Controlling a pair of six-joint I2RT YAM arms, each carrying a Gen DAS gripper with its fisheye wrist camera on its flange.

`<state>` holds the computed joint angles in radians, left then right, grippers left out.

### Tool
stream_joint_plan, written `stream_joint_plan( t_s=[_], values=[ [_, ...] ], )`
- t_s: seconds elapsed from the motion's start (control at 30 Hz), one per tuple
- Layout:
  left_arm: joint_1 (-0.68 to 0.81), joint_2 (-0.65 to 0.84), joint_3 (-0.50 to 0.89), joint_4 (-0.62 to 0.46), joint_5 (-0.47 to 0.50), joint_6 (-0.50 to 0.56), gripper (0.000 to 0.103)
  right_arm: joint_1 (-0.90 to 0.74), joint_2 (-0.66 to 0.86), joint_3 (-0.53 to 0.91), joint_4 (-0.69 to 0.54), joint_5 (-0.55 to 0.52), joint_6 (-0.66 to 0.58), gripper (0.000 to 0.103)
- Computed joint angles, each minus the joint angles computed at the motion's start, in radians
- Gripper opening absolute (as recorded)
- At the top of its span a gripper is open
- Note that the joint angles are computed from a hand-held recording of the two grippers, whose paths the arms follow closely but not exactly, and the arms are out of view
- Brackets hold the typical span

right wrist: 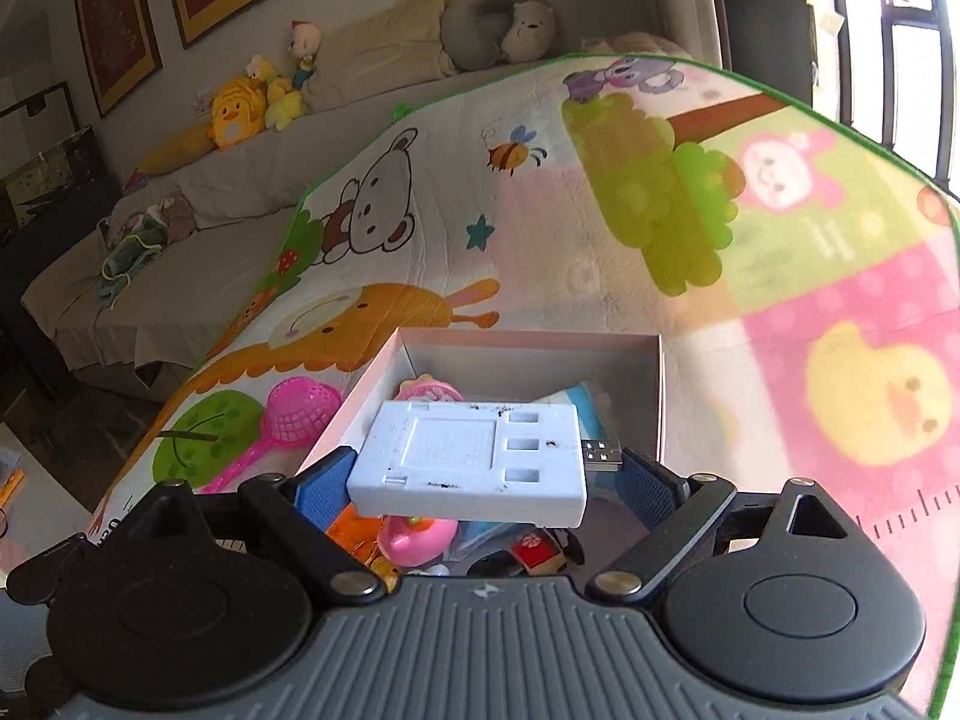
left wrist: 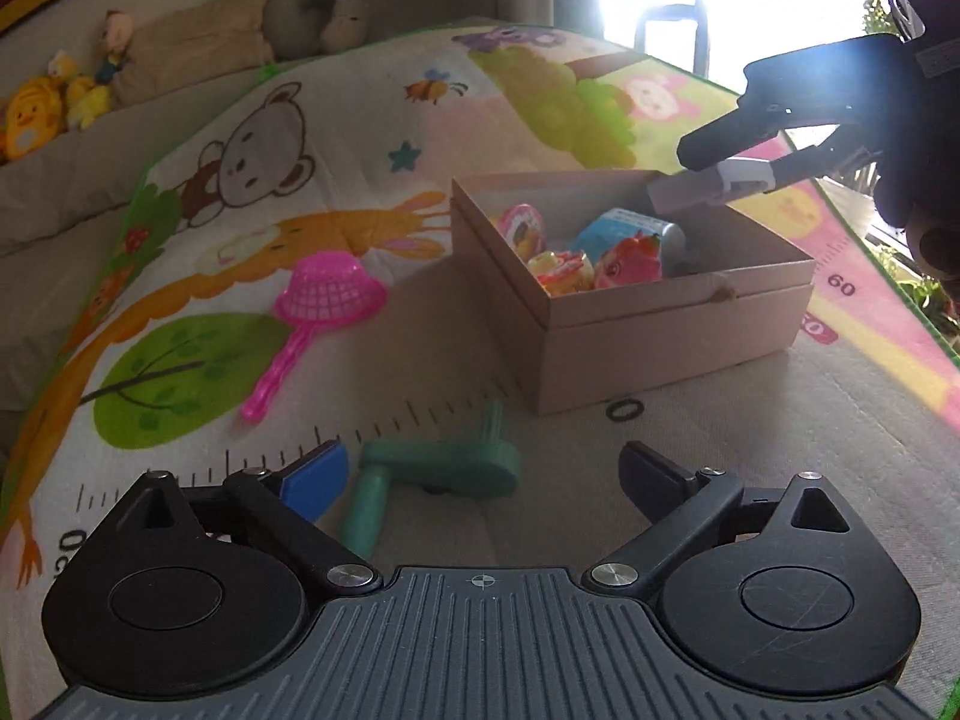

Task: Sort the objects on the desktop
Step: 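Drop the charger into the pink box with right tool while left drops the keychain toy, then grasp the teal crank-shaped toy with the right tool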

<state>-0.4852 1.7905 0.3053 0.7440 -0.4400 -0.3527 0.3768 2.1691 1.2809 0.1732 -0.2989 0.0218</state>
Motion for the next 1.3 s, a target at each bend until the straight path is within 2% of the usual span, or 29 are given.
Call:
stream_joint_plan(
  t_s=[0.1, 0.23, 0.43, 0.5, 0.6, 0.73, 0.77, 0.8, 0.83, 0.87, 0.9, 1.0, 1.1, 1.23, 1.3],
  values=[
    [0.001, 0.034, -0.012, 0.021, -0.031, -0.02, 0.1, 0.018, 0.023, 0.031, -0.029, 0.028, 0.013, 0.094],
    [0.037, 0.039, -0.028, 0.043, -0.032, -0.042, 0.101, 0.061, -0.018, -0.002, -0.027, 0.091, -0.004, 0.095],
    [0.108, -0.022, -0.086, 0.018, -0.103, -0.052, 0.102, 0.196, -0.103, -0.152, 0.094, 0.128, -0.098, 0.095],
    [0.162, -0.03, -0.117, 0.041, -0.083, -0.071, 0.103, 0.254, -0.097, -0.179, 0.134, 0.172, -0.13, 0.095],
    [0.231, -0.036, -0.17, 0.108, -0.022, -0.098, 0.103, 0.305, -0.116, -0.248, 0.2, 0.241, -0.177, 0.089],
    [0.231, -0.034, -0.201, 0.188, 0.046, -0.1, 0.103, 0.261, -0.184, -0.355, 0.268, 0.352, -0.183, 0.088],
    [0.221, -0.032, -0.196, 0.197, 0.065, -0.103, 0.103, 0.241, -0.186, -0.361, 0.263, 0.384, -0.181, 0.086],
    [0.203, -0.025, -0.189, 0.209, 0.078, -0.107, 0.103, 0.22, -0.179, -0.357, 0.25, 0.411, -0.175, 0.076],
    [0.188, -0.019, -0.185, 0.22, 0.084, -0.106, 0.103, 0.191, -0.162, -0.337, 0.217, 0.422, -0.162, 0.058],
    [0.157, 0.006, -0.174, 0.244, 0.082, -0.102, 0.103, 0.165, -0.146, -0.315, 0.179, 0.415, -0.134, 0.049],
    [0.131, 0.02, -0.166, 0.254, 0.077, -0.094, 0.103, 0.136, -0.132, -0.299, 0.157, 0.379, -0.099, 0.046],
    [0.088, 0.051, -0.147, 0.253, 0.055, -0.08, 0.103, 0.093, -0.11, -0.302, 0.2, 0.297, -0.045, 0.046],
    [0.088, 0.046, -0.143, 0.229, 0.05, -0.096, 0.103, 0.099, -0.062, -0.244, 0.186, 0.28, -0.028, 0.037],
    [0.09, 0.032, -0.15, 0.208, 0.036, -0.105, 0.103, 0.099, 0.006, -0.118, 0.088, 0.201, 0.016, 0.037],
    [0.099, 0.025, -0.157, 0.201, 0.035, -0.105, 0.103, 0.104, 0.017, -0.093, 0.071, 0.197, 0.036, 0.037]
  ],
)
